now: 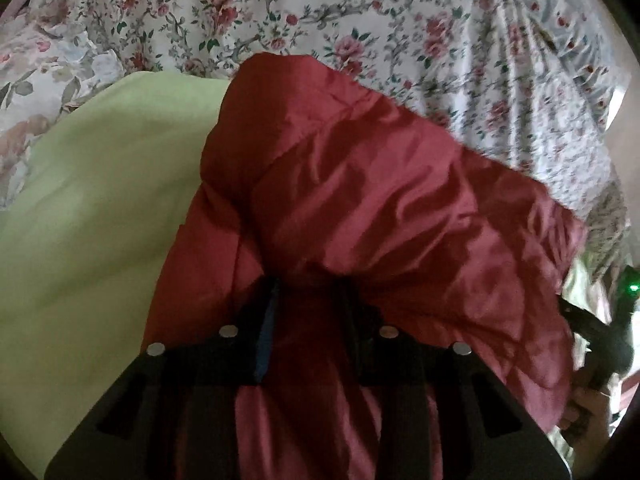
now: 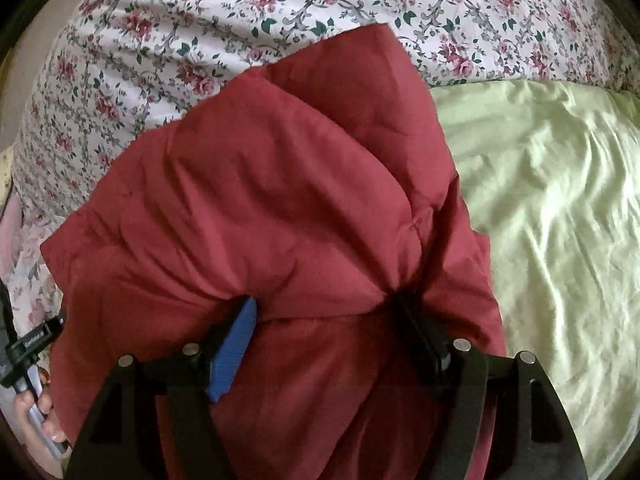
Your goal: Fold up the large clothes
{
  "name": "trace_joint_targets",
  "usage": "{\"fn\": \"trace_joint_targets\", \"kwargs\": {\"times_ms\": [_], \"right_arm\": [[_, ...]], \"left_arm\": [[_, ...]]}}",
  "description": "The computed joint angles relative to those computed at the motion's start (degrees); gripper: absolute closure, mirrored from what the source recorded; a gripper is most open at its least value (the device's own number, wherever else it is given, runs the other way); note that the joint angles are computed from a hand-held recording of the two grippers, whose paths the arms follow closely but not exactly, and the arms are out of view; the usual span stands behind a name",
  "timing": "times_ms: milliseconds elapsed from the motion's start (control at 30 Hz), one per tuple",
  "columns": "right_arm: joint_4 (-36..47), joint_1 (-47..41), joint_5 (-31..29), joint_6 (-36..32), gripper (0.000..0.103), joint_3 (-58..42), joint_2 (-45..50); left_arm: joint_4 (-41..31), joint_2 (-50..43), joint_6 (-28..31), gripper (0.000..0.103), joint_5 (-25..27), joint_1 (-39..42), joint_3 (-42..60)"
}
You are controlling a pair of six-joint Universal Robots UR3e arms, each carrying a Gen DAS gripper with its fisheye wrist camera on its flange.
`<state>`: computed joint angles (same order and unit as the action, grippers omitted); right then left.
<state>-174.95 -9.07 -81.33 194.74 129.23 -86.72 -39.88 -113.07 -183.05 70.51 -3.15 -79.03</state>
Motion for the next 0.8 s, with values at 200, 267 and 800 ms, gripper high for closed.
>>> {"fn": "trace_joint_targets", "kwargs": {"times_ms": [200,267,800], "right_arm": [[4.28,-1.92,2.77,-1.54,0.031,5.08,-12.36],[6.46,-3.56,4.43,-3.14,0.029,7.76,-18.79],[45.93,-36.30,26.81,-22.85,0.026,19.64,-58.08]], "left_arm": [[2.43,11.85,0.13,0.048,-8.23,5.45,-11.38],[2.91,14.83,0.61,0.044,-9.71,7.08,-14.48],[-5.45,18.67,5.62,0.032,-20.66,18.69,-21.71]]}}
